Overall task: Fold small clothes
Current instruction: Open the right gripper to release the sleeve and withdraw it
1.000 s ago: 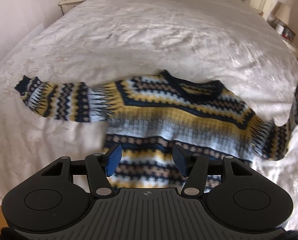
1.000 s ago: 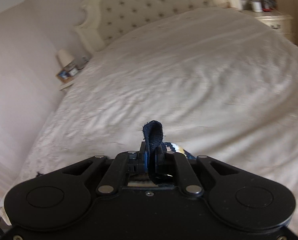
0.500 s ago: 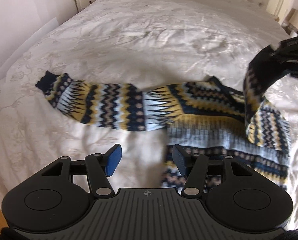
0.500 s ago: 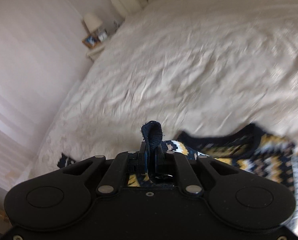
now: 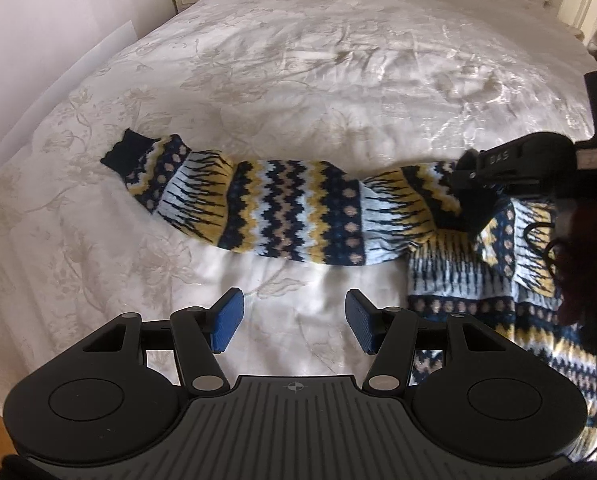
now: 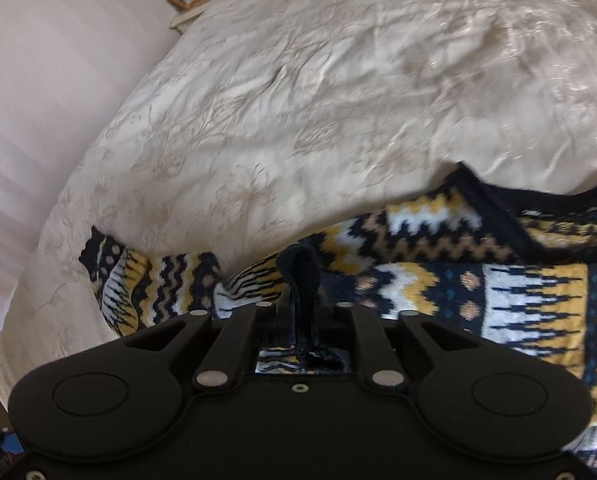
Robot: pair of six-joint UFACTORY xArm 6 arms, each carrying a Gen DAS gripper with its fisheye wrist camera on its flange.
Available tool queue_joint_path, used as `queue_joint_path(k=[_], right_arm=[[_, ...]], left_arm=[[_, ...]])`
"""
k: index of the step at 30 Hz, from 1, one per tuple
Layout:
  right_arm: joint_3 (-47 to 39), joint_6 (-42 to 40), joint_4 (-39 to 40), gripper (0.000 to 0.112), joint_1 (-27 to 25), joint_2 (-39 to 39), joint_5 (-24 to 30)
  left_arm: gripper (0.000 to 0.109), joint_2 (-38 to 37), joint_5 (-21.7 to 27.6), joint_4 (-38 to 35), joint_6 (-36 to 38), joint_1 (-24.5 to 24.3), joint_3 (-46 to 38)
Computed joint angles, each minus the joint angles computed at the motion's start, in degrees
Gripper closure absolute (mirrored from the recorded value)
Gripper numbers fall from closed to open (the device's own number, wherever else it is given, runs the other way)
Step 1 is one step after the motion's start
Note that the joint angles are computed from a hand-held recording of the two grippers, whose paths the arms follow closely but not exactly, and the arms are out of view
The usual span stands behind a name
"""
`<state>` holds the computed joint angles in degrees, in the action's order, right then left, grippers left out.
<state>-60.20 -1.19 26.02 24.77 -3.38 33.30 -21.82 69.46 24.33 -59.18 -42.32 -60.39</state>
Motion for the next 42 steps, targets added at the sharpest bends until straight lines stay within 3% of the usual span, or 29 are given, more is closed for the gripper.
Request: queue_joint_path(k=[4, 9, 13, 20, 24, 30, 35, 40, 42], right_arm=[[1.6, -3.8, 5.8, 0.062, 0.9, -0.4, -3.2], [5.2, -3.7, 5.4, 0.061, -0.5, -4.5, -4.1], [10.5, 1.0, 1.4, 0.061, -4.1, -9.2, -3.5], [21.6, 13.6, -12.4, 0.061, -10.7, -19.6, -0.7], [26.1, 18.3, -16.5, 0.061, -14.6, -23.6, -1.0], [28.2, 22.6, -22.4, 0.061, -21.0, -24.9, -4.3], [25.4, 20.0, -23.8, 0.061, -26.6, -21.3, -5.7], [22.1, 13.9, -20.1, 0.061, -30.8, -17.0, -6.7], [20.2, 9.0, -15.8, 0.062, -31.7, -14.8, -5.7]], left_arm=[[0.053, -0.1, -0.6, 0.0, 0.4, 0.9, 0.4], [0.053, 0.2, -1.1, -0.6, 0.6, 1.8, 0.6], [0.053, 0.7, -2.7, -0.9, 0.9, 2.5, 1.0], [0.054, 3.0, -5.8, -0.9, 2.2, 4.6, 1.3], [0.054, 6.4, -7.8, -0.7, 4.9, 4.8, -0.8], [0.054, 15.4, -14.6, -1.9, 9.9, 3.6, -7.7], [0.053, 25.5, -20.7, -3.2, 13.6, 2.1, -14.9], [0.054, 35.2, -19.7, -6.0, 17.6, 2.1, -21.5], [0.054, 38.4, -15.7, -7.5, 19.0, 2.2, -23.7]])
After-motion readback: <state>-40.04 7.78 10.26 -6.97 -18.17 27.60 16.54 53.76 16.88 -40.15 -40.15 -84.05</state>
